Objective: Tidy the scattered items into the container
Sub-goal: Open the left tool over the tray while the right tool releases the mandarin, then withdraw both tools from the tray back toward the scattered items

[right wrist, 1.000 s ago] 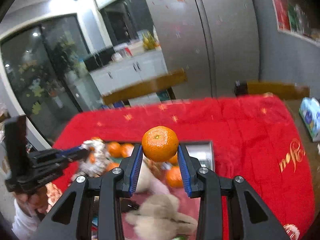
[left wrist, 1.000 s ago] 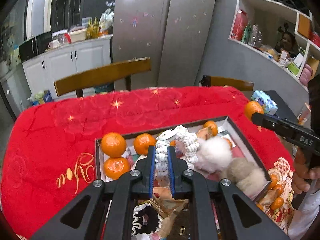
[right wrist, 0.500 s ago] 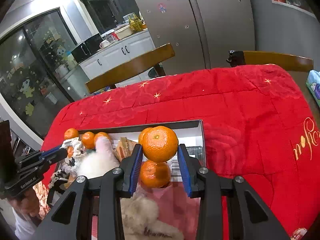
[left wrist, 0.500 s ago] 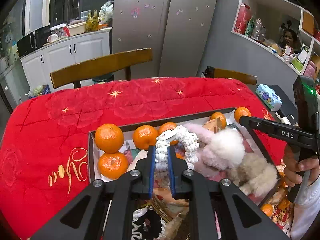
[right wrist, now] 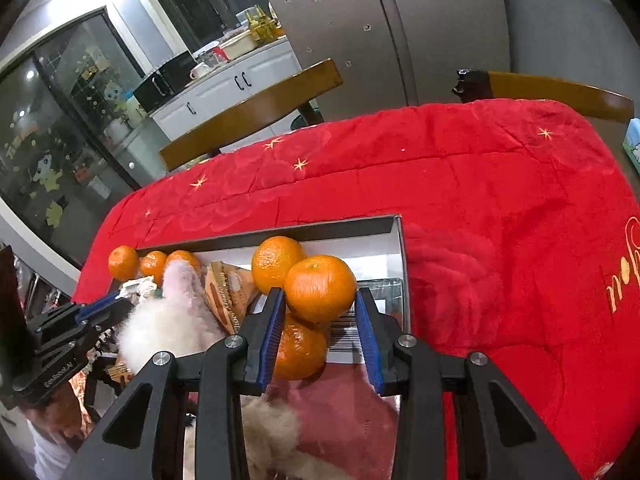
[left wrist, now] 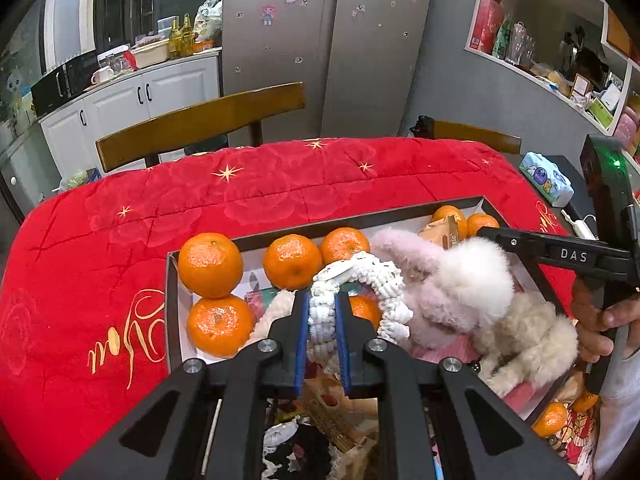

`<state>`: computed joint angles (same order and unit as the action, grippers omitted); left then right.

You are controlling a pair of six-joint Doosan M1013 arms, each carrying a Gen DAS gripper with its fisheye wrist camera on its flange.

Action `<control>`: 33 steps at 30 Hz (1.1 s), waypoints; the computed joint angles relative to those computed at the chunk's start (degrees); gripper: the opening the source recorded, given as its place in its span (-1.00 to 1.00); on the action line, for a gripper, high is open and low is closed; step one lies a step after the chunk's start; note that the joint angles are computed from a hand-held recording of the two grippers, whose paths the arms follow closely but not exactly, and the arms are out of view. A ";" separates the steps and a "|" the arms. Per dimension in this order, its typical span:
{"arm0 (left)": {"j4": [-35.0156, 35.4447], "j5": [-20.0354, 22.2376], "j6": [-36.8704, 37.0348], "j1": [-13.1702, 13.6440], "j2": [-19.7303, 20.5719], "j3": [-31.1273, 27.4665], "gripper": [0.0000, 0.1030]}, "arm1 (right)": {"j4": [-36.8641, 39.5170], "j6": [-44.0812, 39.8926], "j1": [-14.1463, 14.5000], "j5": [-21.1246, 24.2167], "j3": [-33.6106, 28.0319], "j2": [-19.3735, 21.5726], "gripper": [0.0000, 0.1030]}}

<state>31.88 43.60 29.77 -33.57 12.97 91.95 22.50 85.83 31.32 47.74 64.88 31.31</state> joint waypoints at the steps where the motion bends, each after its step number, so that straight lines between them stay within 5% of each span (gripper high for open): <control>1: 0.17 0.05 -0.15 -0.03 0.01 0.01 -0.76 | 0.06 0.02 -0.02 0.11 0.03 -0.03 -0.33; 5: 1.05 0.32 -0.41 -0.28 0.08 0.01 -0.69 | 0.63 -0.29 -0.13 -0.03 0.15 0.00 -0.29; 7: 1.08 -0.07 0.21 -0.34 0.00 0.13 -0.42 | 1.34 -1.01 -0.21 0.11 0.18 0.00 -0.23; 8: 0.68 0.20 0.73 -0.31 0.07 -0.03 -0.25 | 2.43 -2.05 -0.31 0.09 0.23 -0.02 -0.14; 10: -0.69 1.68 1.15 -0.28 0.30 -0.61 0.53 | 6.79 -5.94 -0.74 0.80 0.30 0.00 0.26; 14: 5.61 3.86 -2.97 -1.58 0.09 -0.48 0.73 | 5.89 -8.53 -0.05 -0.80 1.12 -0.97 0.98; 16: 7.60 4.64 -4.22 -2.01 -0.16 -0.42 0.92 | 7.06 -11.07 0.14 -3.31 2.59 -2.00 1.00; 24: 13.71 6.82 -7.98 -3.44 -1.20 -0.22 0.96 | 9.45 -13.02 0.32 -8.48 5.54 -4.82 1.00; 33: 28.54 14.53 -18.15 -9.55 -5.18 0.80 0.96 | 3.09 -11.20 2.72 -16.92 12.70 -13.03 1.00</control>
